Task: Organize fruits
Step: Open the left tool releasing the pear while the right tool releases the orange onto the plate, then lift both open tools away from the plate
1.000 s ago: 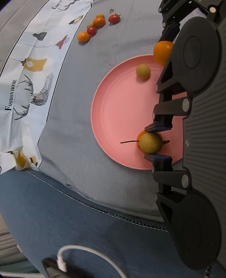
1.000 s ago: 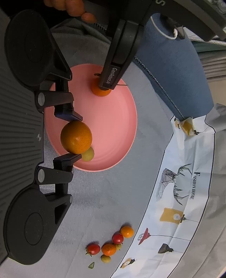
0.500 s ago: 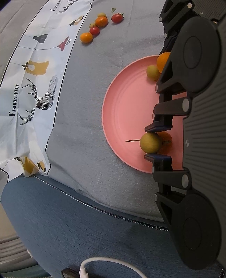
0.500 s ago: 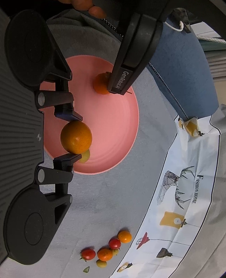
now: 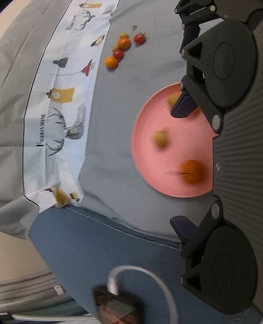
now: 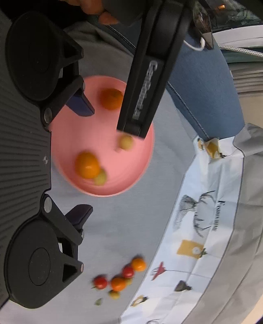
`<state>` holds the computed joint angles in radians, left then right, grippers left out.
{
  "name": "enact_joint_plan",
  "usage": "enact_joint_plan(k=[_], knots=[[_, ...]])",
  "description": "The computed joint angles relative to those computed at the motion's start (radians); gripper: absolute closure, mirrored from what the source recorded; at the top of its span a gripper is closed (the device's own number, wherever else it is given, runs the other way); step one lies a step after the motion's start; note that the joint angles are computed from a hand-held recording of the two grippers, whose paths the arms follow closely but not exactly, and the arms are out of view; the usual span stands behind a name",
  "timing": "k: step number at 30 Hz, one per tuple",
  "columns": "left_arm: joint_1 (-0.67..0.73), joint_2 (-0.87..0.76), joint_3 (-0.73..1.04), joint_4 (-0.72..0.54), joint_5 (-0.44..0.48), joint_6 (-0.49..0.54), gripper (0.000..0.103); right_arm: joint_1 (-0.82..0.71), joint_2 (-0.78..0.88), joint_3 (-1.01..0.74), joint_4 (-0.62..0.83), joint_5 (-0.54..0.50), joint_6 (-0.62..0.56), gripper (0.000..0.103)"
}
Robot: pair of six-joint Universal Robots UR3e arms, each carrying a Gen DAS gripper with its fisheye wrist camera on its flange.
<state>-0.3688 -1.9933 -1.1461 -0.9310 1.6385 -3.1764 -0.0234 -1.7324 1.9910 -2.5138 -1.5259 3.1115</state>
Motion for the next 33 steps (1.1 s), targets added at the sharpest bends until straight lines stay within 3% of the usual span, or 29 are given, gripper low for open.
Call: enact_joint_plan(k=[6, 12, 19, 33], knots=[[-0.006, 0.235, -0.255, -0.029, 0.067, -0.03, 0.0, -0.033, -0.23, 0.042, 0.237, 0.004, 0.004, 0.005], [-0.015, 0.424, -0.396, -0.067, 0.095, -0.049, 0.0, -0.017, -0.43, 0.06, 0.313, -0.039, 0.026, 0.004], [-0.076, 0.565, -0.438, -0.068, 0.168, -0.093, 0.0, 0.055, -0.564, 0.041, 0.334, -0.104, 0.027, 0.003], [-0.235, 0.691, -0.473, -0.089, 0.307, -0.158, 0.0, 0.081, -0.812, 0.014, 0.458, -0.135, 0.073, 0.001]])
